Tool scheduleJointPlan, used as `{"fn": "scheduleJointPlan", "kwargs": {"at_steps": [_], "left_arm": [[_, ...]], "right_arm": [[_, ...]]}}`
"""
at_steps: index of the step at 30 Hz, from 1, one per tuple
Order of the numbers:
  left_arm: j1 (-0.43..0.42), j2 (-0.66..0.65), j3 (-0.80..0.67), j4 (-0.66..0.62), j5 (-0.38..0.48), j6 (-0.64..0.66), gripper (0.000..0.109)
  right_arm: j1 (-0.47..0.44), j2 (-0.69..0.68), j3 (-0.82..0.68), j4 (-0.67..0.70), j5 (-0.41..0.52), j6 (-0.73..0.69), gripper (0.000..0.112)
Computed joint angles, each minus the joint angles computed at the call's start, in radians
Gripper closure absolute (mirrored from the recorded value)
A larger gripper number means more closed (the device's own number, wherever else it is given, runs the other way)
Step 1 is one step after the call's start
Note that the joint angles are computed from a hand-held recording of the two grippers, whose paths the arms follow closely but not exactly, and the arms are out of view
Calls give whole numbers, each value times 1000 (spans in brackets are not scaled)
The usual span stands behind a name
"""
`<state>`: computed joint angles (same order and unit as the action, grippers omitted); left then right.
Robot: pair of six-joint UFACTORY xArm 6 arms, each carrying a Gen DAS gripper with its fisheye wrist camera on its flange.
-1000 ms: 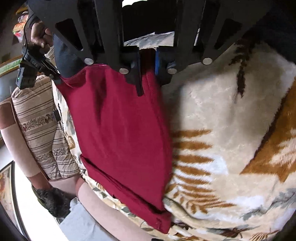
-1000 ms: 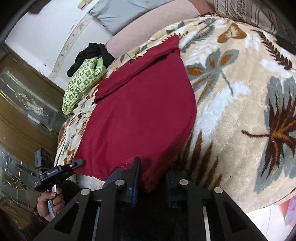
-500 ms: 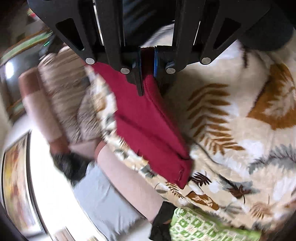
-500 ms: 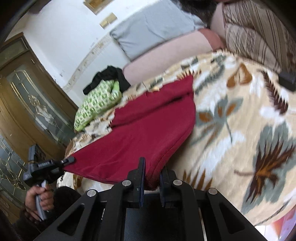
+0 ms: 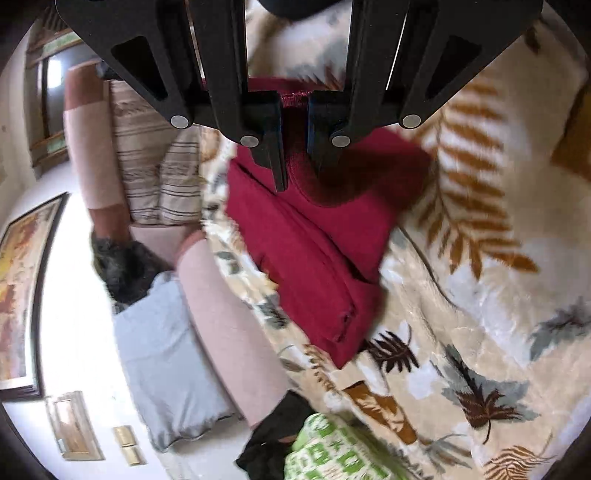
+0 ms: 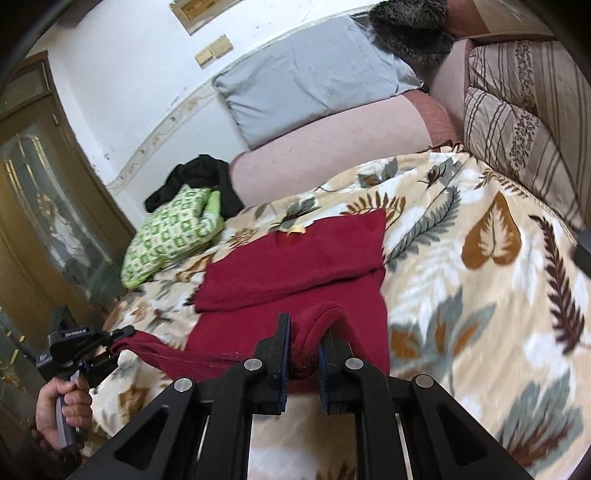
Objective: Fold small clothes
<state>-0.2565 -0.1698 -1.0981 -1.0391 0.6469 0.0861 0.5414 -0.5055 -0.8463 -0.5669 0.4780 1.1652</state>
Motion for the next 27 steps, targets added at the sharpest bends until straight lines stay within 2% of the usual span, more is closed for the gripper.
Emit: {"fn": "scheduleJointPlan", "kwargs": {"at_steps": [7,13,18,24,27], "left_arm": [[-35,198,-146,134,-97,52,101],[-43,340,-320,169,-148,114,101],[-24,520,-565,272,-115,9,101],[-10,768,-918,450,-6,-139,101],[-13,838,-1008,519,23,-177,99]], "right_arm": [[-90,220,-115,-7,-14,-80,101],[-140,365,-238,-116,4,-93,101],[-175,504,-390,-125,7,-136,101],[-212,683,-595,-49,30,-231,101],[-229,741,-653,-15,39,-251,101]]}}
